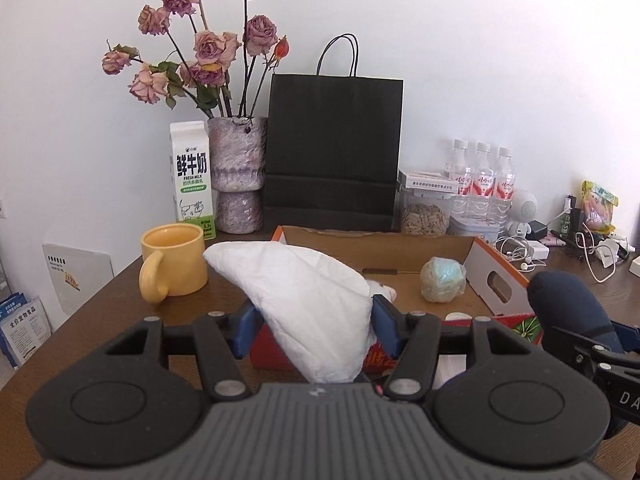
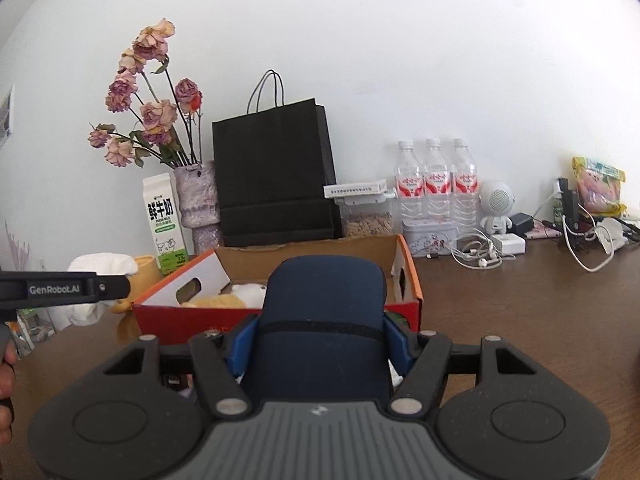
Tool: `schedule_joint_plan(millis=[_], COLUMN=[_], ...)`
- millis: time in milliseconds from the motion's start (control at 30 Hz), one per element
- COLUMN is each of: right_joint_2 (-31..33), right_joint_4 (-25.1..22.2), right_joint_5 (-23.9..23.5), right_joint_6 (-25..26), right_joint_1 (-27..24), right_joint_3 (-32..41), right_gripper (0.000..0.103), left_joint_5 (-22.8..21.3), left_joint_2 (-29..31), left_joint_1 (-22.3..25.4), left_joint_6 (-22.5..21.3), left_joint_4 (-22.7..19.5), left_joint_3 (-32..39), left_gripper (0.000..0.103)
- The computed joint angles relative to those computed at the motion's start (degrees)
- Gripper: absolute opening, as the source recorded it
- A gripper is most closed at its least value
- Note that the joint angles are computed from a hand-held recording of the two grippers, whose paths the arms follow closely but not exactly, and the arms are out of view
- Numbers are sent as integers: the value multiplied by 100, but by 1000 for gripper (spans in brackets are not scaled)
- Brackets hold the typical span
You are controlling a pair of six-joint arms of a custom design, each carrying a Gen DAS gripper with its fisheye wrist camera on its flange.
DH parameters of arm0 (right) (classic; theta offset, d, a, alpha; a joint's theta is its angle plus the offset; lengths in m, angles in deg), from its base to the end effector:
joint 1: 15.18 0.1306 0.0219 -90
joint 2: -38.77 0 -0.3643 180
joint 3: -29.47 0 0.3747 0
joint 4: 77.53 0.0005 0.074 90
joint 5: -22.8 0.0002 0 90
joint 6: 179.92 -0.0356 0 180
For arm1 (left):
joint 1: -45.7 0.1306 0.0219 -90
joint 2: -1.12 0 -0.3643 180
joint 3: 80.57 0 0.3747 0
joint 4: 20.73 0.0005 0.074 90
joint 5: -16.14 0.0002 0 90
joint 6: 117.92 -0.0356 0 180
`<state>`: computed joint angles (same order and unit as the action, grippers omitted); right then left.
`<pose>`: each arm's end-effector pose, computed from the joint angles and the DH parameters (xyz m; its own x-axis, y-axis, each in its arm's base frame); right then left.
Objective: Organize objects
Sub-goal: 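Carry the white mask into the box with the left gripper while the right drops the navy case in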
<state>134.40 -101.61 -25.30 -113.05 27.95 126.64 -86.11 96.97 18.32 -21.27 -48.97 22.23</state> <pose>0.3997 0.3412 0.4645 -0.2803 0.1380 -0.9499 0.0559 0.9903 0.1274 0.4759 -0.2385 0.4987 -0.3520 0.0548 -0.9344 0.2347 0.9716 -0.0314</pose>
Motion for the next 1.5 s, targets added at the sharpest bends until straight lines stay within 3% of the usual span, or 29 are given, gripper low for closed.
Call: schedule_joint_plan(millis=[267, 500, 933, 1100, 1200, 1233, 1267, 1333, 1500], right_joint_2=[883, 1695, 2648, 2809, 2943, 2977, 2991, 2912, 2828], right_joint_4=[-102, -294, -982, -1226, -1669, -1790, -1846, -1667, -1530], right_joint_5=[-531, -913, -1150, -1212, -1204, -1164, -1075, -923, -925], right_joint_6=[610, 755, 915, 885, 769, 732, 709, 768, 860], right_joint_1=[-368, -692, -1222, -1317, -1339, -1340, -1329, -1299, -1273], right_joint_3=[1391, 2460, 3691, 3892, 4158, 4228, 4258, 4112, 4011], right_gripper=[64, 64, 64, 64, 67, 71, 84, 100, 103], left_joint_5=[-12, -105, -82, -55, -120, -102, -108, -198, -139], left_joint_2=[737, 1543, 3166, 3467, 3488, 3459, 3422, 3354, 3445], left_joint_1=[28, 78, 199, 196, 190, 195, 198, 188, 213], left_joint_6=[13, 17, -95, -206, -170, -151, -125, -102, -26], left_joint_4=[-171, -416, -1377, -1655, -1698, -1661, -1586, -1491, -1727], left_joint_3=[1051, 2123, 4436, 4851, 4883, 4841, 4777, 4673, 4898], left_gripper=[60, 60, 60, 61, 77, 89, 103, 103, 103])
